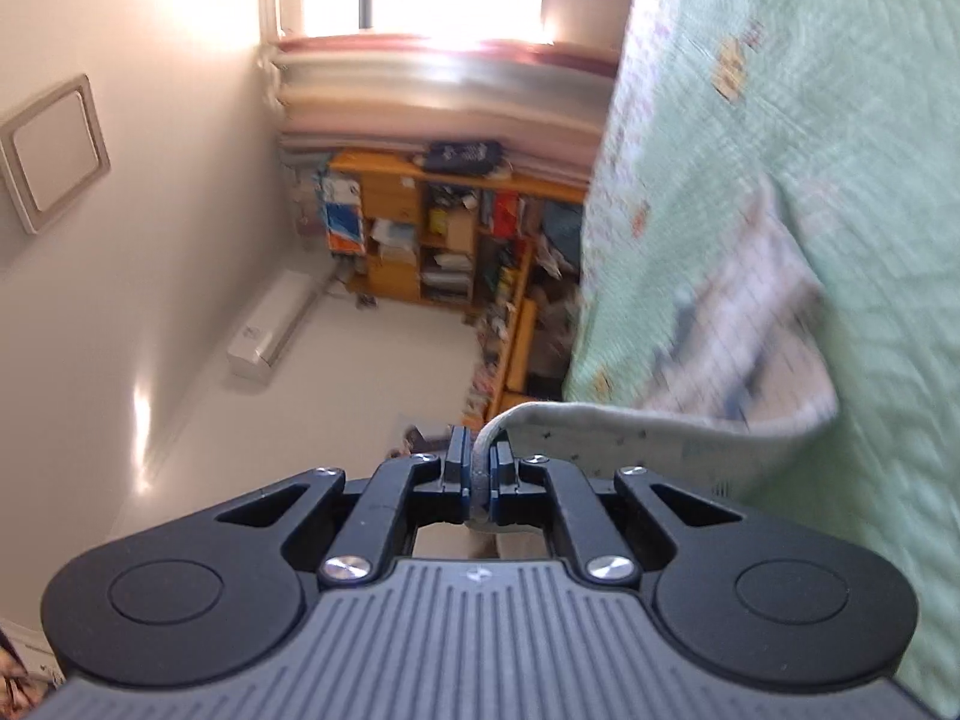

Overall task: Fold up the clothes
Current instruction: 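Fold the held edge over the sleepsuit body with both grippers and release, then move both grippers to the loose edge of the folded sleepsuit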

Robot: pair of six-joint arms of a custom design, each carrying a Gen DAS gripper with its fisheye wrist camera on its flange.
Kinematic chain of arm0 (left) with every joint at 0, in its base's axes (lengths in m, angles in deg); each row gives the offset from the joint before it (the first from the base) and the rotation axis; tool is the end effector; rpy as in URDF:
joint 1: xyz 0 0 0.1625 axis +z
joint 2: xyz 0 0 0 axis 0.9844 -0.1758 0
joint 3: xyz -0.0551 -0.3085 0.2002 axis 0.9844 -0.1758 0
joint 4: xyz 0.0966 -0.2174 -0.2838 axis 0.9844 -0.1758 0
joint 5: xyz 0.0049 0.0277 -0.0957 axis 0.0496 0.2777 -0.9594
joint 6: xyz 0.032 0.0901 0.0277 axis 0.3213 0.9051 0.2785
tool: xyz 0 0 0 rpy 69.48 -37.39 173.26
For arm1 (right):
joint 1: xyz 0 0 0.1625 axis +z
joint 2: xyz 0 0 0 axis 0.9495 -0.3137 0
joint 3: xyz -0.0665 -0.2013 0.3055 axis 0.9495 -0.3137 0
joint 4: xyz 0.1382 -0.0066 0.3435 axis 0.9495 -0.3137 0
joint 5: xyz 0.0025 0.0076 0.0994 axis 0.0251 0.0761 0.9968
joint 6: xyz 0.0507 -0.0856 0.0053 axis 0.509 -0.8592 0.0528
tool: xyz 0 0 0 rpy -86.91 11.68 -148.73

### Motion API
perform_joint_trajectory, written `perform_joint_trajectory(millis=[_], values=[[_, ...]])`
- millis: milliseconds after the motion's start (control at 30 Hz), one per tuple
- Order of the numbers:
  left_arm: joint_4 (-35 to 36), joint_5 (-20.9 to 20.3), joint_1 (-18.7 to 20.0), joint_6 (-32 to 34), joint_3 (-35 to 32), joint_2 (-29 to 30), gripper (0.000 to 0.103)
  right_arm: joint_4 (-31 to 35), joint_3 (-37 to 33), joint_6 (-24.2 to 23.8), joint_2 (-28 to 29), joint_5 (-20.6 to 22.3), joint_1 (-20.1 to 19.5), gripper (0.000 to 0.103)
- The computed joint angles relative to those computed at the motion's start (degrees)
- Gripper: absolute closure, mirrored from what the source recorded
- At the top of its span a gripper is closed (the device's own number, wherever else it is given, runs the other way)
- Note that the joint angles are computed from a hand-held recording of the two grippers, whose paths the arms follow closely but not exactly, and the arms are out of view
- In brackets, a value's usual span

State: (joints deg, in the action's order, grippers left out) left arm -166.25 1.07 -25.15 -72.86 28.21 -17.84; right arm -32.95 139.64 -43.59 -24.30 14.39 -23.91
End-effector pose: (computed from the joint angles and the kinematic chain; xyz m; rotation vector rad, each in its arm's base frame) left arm -0.1767 -0.5108 0.1467 0.1269 -2.5567 1.0889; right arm -0.1717 -0.5203 0.3919 0.1182 2.1710 -0.9612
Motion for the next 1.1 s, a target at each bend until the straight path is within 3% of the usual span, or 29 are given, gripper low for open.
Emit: perform_joint_trajectory(millis=[100,167,267,367,433,500,567,667,767,833,967,1100], values=[[5.5,2.3,2.4,-0.4,-8.0,2.9,0.097,-12.8,-5.3,12.9,6.8,-1.8,3.6,0.096],[11.4,5.0,4.3,-0.9,-14.1,5.7,0.097,-19.6,-10.0,21.8,12.4,-6.3,6.0,0.096],[21.1,10.4,7.0,-2.4,-23.2,10.6,0.087,-26.2,-17.5,31.4,20.5,-15.6,8.6,0.090],[21.9,10.7,8.9,-1.8,-27.7,13.9,0.071,-28.3,-22.5,35.9,25.5,-20.7,9.2,0.080],[17.1,8.9,9.8,0.3,-28.9,15.6,0.049,-29.8,-23.9,36.6,27.3,-21.3,9.1,0.065],[11.5,9.3,9.5,3.7,-29.0,16.4,0.038,-29.1,-24.2,33.4,27.5,-19.9,8.9,0.054],[9.0,9.5,8.9,4.9,-27.9,16.1,0.033,-26.8,-23.9,28.4,26.8,-19.6,9.1,0.054],[15.3,5.3,8.1,4.8,-25.0,14.1,0.033,-16.2,-23.3,17.2,24.7,-19.1,9.8,0.052],[23.9,0.1,7.6,3.1,-24.5,14.3,0.027,-1.3,-27.3,4.7,24.6,-25.0,12.2,0.044],[28.5,-2.0,7.4,2.8,-26.4,15.9,0.027,0.8,-28.2,-0.9,24.6,-32.8,15.0,0.040],[33.5,-1.3,7.0,3.3,-30.8,18.4,0.023,4.7,-32.6,-4.6,27.5,-38.7,18.1,0.038],[38.9,-1.6,7.4,2.3,-34.8,19.2,0.017,3.9,-34.4,-3.7,29.0,-42.6,19.7,0.037]])
